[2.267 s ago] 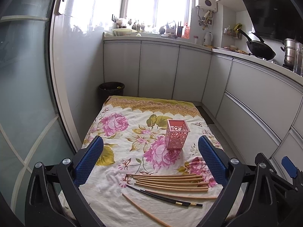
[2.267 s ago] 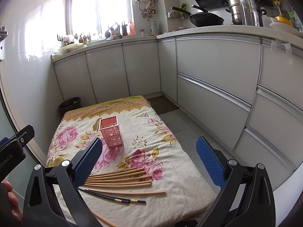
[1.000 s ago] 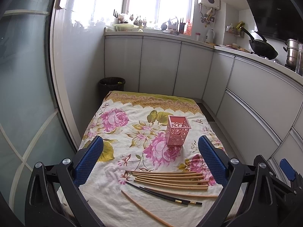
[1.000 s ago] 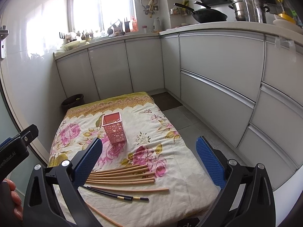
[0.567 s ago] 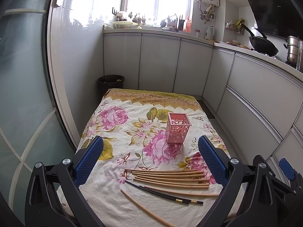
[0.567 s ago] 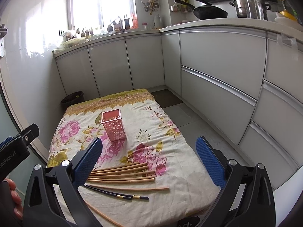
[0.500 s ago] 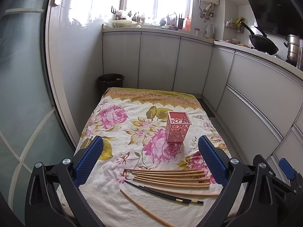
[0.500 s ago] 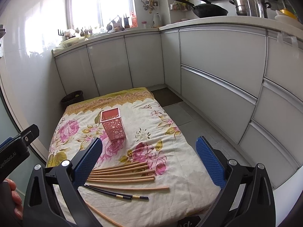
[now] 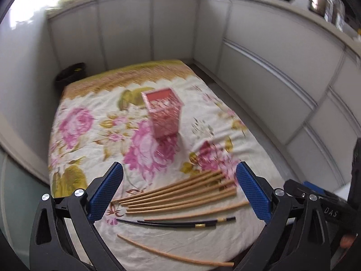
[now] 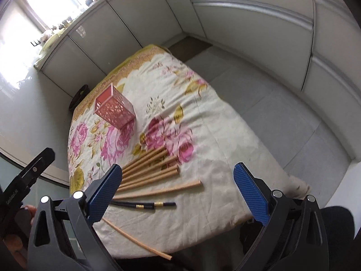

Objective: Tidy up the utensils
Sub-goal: 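Grasp a wooden chopstick with the left tool while the right tool grasps another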

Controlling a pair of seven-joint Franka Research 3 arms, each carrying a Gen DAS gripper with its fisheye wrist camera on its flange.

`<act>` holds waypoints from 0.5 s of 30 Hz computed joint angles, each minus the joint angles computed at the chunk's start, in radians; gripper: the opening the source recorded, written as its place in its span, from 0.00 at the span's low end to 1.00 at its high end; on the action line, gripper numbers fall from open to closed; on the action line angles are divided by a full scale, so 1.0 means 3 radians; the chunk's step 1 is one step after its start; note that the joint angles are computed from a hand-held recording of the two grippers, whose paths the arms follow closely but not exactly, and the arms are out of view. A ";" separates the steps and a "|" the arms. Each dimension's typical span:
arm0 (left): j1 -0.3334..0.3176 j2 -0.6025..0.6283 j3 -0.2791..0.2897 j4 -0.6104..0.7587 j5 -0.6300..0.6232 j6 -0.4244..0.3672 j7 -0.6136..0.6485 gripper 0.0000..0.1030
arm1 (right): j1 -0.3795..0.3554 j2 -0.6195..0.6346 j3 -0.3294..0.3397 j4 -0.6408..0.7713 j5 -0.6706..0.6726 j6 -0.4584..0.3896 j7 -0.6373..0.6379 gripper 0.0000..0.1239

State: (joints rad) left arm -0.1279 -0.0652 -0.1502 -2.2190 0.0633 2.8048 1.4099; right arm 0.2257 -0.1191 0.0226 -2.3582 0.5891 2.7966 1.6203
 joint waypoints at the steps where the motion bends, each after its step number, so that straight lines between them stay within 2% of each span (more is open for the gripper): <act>1: -0.0074 0.0155 0.0039 0.0203 -0.0309 -0.0275 0.0518 0.93 | 0.0042 0.0018 -0.0082 0.0016 0.0302 -0.0183 -0.0206 0.78; 3: -0.0053 0.0503 -0.0015 0.0662 -0.0543 -0.0898 0.1169 0.93 | 0.0033 0.0061 -0.0170 0.0036 0.0754 -0.0547 -0.0459 0.78; 6: -0.0021 0.1006 -0.0083 0.1282 -0.0245 -0.1508 0.1209 0.93 | -0.0060 0.0118 -0.0178 0.0034 0.1015 -0.0866 -0.0529 0.78; 10: 0.0024 0.1689 -0.0161 0.2213 -0.0191 -0.2452 0.1251 0.92 | -0.0131 0.0162 -0.0123 0.0062 0.0997 -0.0901 -0.0517 0.78; 12: -0.0009 0.1980 -0.0158 0.2623 -0.0099 -0.2771 0.1218 0.87 | -0.0164 0.0216 -0.0127 0.0126 0.1029 -0.0968 -0.0559 0.78; 15: -0.0066 0.2272 -0.0146 0.3025 0.0081 -0.3059 0.1273 0.68 | -0.0219 0.0320 -0.0135 0.0229 0.1133 -0.1095 -0.0647 0.78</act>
State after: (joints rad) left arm -0.1476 0.6166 -0.1939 -1.3117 0.0877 1.8871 1.7919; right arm 0.1601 -0.0232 -0.0179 -2.2897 0.9288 2.4680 1.4261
